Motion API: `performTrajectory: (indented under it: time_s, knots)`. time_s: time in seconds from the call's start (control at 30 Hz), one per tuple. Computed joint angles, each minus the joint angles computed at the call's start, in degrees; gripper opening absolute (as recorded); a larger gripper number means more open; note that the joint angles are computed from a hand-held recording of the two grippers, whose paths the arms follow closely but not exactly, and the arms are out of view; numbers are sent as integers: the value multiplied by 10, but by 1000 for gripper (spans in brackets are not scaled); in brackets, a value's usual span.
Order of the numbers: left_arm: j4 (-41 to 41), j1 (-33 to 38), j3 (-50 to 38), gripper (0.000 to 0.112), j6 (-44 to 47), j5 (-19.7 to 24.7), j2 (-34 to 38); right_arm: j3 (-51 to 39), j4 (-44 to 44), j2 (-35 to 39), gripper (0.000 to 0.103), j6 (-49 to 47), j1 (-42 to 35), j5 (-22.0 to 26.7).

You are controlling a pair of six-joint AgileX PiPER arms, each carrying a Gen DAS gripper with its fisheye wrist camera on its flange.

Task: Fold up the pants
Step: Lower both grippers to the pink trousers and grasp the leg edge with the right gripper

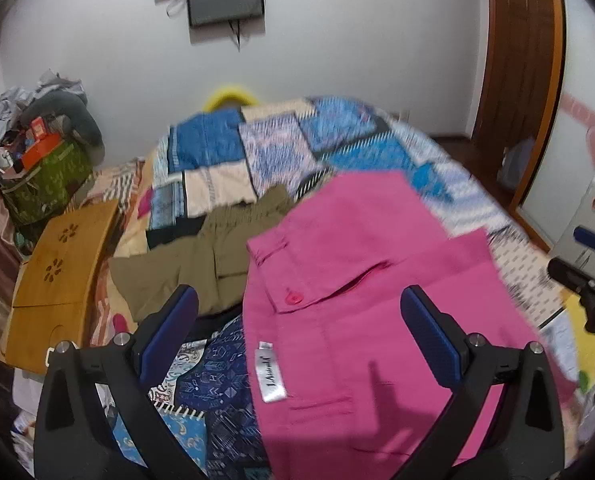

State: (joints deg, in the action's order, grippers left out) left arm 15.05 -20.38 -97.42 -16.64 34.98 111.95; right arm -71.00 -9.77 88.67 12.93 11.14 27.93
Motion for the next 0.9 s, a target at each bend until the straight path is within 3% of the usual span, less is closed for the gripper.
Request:
performTrajectory:
  time_s: [0.23,0.33,0.53,0.7,0.9]
  knots:
    - [-68,37,-122,85,75,100,110,-77,136,93,85,-156,-52,61]
    - [-94,52,-158,81,100,133,143,-117,191,135,72,-193,-75,88]
    - [-159,76,-225,74,147,205,201,-198,263,218,60,-240,-101,165]
    - [-213,87,-257,67,167,230,229,-219,325,249,53,-284,-117,210]
    - [-233,85,-310,52,185,262,256,-213,371,247,28,-321,-131,218]
